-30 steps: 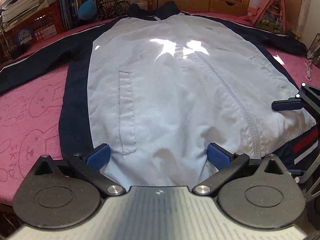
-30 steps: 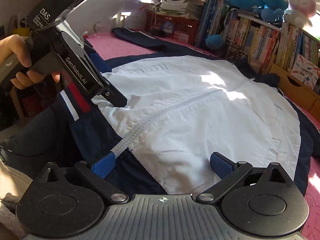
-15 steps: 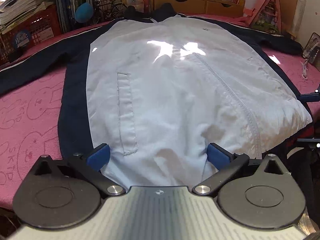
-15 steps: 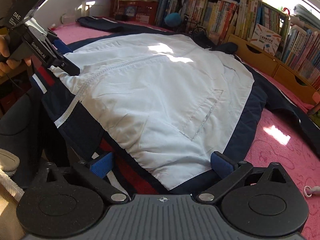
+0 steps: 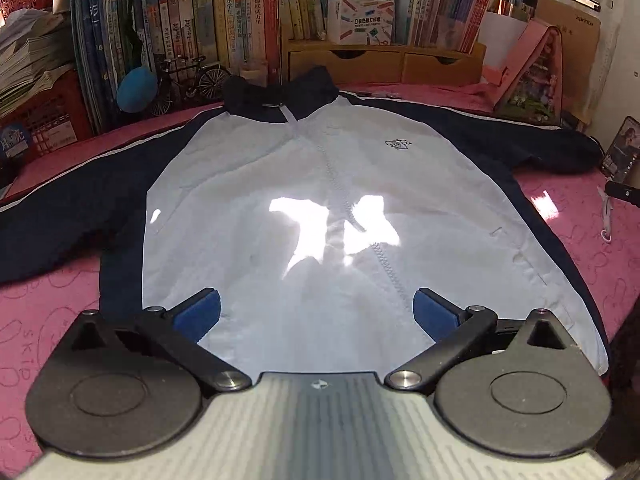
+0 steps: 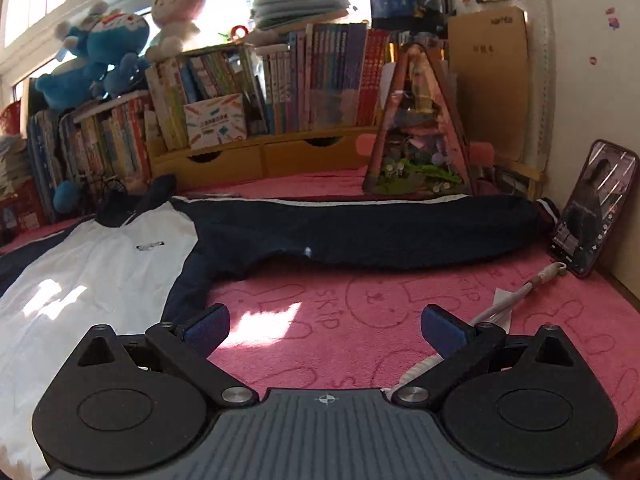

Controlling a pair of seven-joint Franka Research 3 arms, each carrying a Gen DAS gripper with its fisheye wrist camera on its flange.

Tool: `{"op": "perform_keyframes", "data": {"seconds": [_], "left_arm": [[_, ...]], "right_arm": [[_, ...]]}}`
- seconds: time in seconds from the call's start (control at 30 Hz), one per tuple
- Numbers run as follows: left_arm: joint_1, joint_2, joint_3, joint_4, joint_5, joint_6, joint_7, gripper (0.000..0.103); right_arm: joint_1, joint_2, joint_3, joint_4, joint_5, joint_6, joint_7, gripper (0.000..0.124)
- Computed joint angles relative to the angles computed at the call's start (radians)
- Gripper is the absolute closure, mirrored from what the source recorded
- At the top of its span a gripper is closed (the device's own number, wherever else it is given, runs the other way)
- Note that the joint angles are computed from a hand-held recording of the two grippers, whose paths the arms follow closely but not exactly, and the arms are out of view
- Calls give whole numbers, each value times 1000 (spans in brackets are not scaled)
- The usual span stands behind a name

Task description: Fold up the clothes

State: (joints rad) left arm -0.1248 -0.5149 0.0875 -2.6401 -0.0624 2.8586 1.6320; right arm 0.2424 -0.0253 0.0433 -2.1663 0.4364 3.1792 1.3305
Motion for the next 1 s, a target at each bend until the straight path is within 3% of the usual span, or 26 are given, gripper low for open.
{"op": "perform_keyframes", "data": {"seconds": [0.07,0.13,0.17,0.33,0.47,0.53,0.63,0.77,0.83,0.9,1.0], "left_arm": [[-51,88,20,63,-45,30,13,0],[-52,178,-9,122,-54,70,-2,0],[-39,220,-34,150,-44,88,-19,0],[160,371,-233,245,276,142,-306,0],[150,441,-214,286,335,82,-374,0],[174,443,-216,265,461,138,-472,0],[174,445,-208,257,509,166,-516,0],[206,457,-217,258,671,218,-662,0],[236,463,-227,264,824,245,-803,0],[251,468,-227,274,952,259,-923,0],[242,472,-211,281,1005,264,-973,0]], "right_arm": [[-19,69,-42,69,-116,6,194,21],[32,152,-155,155,-242,4,397,22],[32,189,-173,198,-246,-2,433,22],[25,366,-227,413,-233,-59,561,26],[38,473,-275,556,-267,-119,628,26],[53,522,-309,623,-305,-164,669,26],[68,593,-350,723,-374,-239,735,26],[52,662,-350,825,-442,-311,790,28],[59,691,-364,868,-490,-344,822,46],[54,709,-360,900,-526,-369,840,94],[48,683,-340,866,-557,-324,845,110]]}}
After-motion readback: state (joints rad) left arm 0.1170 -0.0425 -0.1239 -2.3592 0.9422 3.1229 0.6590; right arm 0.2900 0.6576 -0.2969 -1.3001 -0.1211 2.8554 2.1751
